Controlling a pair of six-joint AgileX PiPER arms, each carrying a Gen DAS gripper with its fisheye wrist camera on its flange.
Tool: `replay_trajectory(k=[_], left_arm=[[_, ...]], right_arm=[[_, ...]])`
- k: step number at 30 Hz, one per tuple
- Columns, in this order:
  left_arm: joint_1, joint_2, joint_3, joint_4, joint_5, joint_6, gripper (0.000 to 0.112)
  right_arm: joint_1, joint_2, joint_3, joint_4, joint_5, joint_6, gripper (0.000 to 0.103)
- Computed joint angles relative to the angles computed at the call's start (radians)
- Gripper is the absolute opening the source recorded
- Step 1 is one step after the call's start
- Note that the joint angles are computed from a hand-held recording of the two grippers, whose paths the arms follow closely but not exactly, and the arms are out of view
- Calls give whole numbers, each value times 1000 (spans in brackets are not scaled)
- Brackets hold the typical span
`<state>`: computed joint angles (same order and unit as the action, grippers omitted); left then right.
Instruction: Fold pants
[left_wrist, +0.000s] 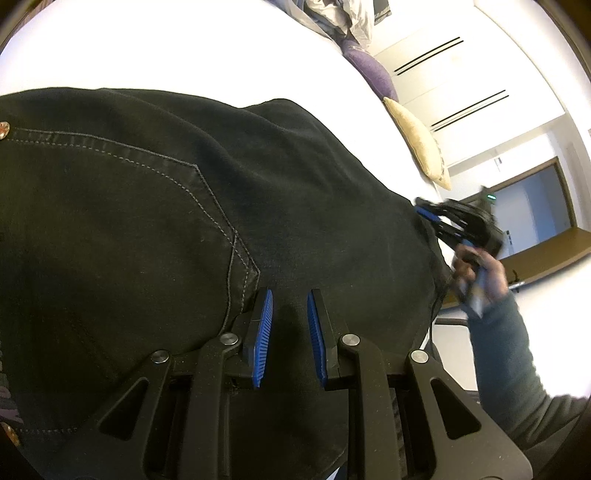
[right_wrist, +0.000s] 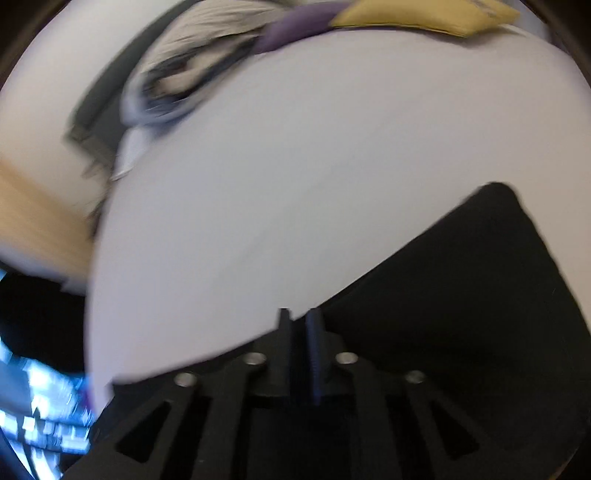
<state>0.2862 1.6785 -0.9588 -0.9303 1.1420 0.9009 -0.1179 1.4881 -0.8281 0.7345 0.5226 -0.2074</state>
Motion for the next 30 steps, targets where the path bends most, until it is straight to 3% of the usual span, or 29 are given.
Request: replay_trajectory(k=[4,6,7,8,10,12,13,15,17,20,23,24,25,26,28,30], left_arm=[[-13,-20,15,7,-22,-1,19],[-10,-21,21,5,-22,14,19],[-4,-16,13,1,-7,11,19],[3,-9,10,-3,3,12,19],[3,-18,3,9,6,-10,19],[-7,-39,8,21,-15,-28,19],[-19,-53,11,35,-29,-43,19],[-48,-82,0,64,-43,-85,19],[-82,-95,-26,47,-29,-91,19],[-195,-60,-126,38,-43,-125,19],[-296,65,-299,57,-45,-188,19],[-327,123,-384,100,-25,-235,19],[-345,166,-441,148,-22,-281,19],[-363,213,-493,211,-47,-334,19],[-335,297,-564,217,-39,-340,19],[-275,325,-575,141,-18,-320,19]], right_arm=[[74,-139,213,392,67,-400,42],[-37,-113,336,530,104,-600,40],[-137,-90,385,608,141,-700,3],[-237,-74,414,645,182,-760,0],[-429,-115,418,599,174,-781,0],[-559,-190,419,488,123,-669,0],[-635,-219,411,443,118,-595,5],[-749,-274,400,415,196,-567,28],[-722,-367,449,470,312,-636,38],[-456,-303,501,602,351,-744,42],[-222,-186,547,798,206,-886,40],[-214,-179,562,853,186,-905,37],[-247,-153,563,868,194,-894,27],[-309,-144,565,843,217,-898,16],[-428,-173,527,682,169,-794,5],[-523,-246,473,482,186,-632,8]])
